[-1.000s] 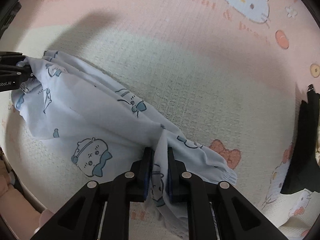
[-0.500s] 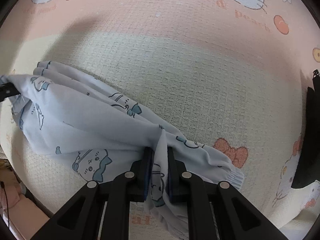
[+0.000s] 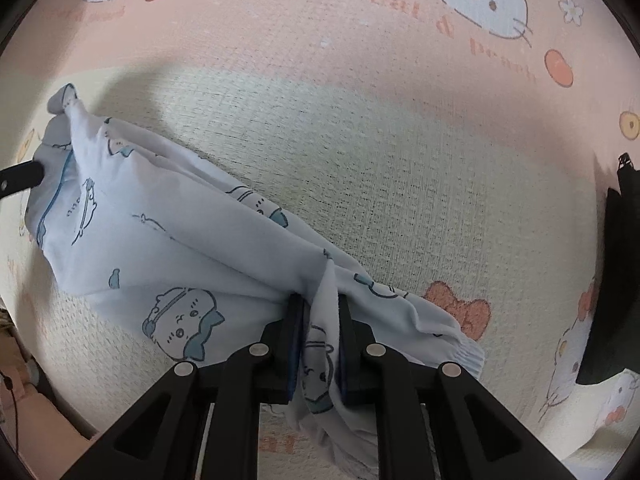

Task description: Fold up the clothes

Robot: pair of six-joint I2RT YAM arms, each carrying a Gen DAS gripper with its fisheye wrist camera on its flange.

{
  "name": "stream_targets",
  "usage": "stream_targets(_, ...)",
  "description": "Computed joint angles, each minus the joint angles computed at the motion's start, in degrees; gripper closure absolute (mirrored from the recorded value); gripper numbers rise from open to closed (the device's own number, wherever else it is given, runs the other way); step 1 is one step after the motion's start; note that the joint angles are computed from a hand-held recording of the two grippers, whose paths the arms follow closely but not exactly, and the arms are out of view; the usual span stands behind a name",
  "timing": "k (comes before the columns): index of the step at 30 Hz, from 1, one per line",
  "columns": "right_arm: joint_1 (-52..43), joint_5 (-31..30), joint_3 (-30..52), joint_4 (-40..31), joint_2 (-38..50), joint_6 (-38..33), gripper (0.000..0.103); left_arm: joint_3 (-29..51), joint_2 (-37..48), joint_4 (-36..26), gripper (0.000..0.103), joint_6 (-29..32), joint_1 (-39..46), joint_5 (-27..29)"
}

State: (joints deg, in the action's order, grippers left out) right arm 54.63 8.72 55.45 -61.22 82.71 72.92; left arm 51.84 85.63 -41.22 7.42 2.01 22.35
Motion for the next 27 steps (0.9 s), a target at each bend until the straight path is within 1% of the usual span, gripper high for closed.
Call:
stream_targets(3, -0.1, -0.2, -0.4, 0.2, -0.1, -0.9, 0.089, -2.7, -0.4, 6.4, 0.060, -1.5, -2.2, -2.7)
stream_targets(5, -0.8, -0.5, -0.2, 0.3, 0.1, -1.6, 0.089, -1.9, 2.5, 8.5, 0.061, -1.6, -2.6, -5.7)
stream_targets(6, -1.5, -0.7, 0.0, 0.4, 0.2, -2.4, 0.089, -1.6, 4.0, 9.6, 0.064, -2.6, -3.7, -8.3)
stream_targets(7, -2.3, -0.8, 0.2, 0.5, 0.2, -3.3, 0.089, -1.4, 5.6, 10.4, 0.071, -2.9, -3.9, -8.8)
stream_targets(8, -1.4, -0.9, 1.3, 0.2, 0.8, -2.2, 0.088, -1.4, 6.4, 11.3, 0.077, -3.1, -3.2, -6.8)
stream_targets(9, -0.2, -0.9, 2.5, -0.1, 1.6, -0.8, 0.087, -1.5, 7.3, 12.2, 0.077, -3.3, -2.4, -4.7)
stream_targets(10, -0.1, -0.7, 2.8, -0.7, 1.3, -0.4, 0.086, -1.5, 7.5, 12.5, 0.077, -3.2, -2.3, -4.4)
stream_targets(12, -0.1, -0.4, 3.1, -2.1, 0.2, -0.1, 0.078, -1.4, 7.9, 13.0, 0.077, -3.0, -2.4, -4.4)
stream_targets(14, 0.6, 1.1, 3.7, -4.1, -1.0, 2.1, 0.063, -1.2, 8.1, 13.3, 0.077, -2.6, -3.0, -4.9)
stream_targets(17, 3.4, 5.6, 4.8, -7.9, -4.6, 7.7, 0.054, -1.0, 8.3, 13.7, 0.075, -2.4, -4.1, -6.6)
stream_targets(19, 6.6, 8.9, 4.8, -9.8, -9.1, 13.4, 0.049, -0.8, 8.5, 13.9, 0.075, -2.7, -4.7, -7.4)
stream_targets(22, 12.3, 12.7, 5.9, -13.8, -12.2, 21.1, 0.045, 0.1, 9.0, 13.3, 0.074, -4.0, -4.6, -7.1)
stream_targets(24, 17.5, 15.0, 7.4, -18.4, -12.3, 27.5, 0.044, 0.4, 8.8, 12.6, 0.074, -5.2, -3.3, -4.4)
stream_targets(27, 23.8, 15.8, 6.9, -21.6, -10.6, 35.7, 0.044, 1.1, 8.1, 10.9, 0.074, -6.4, -0.7, 1.0)
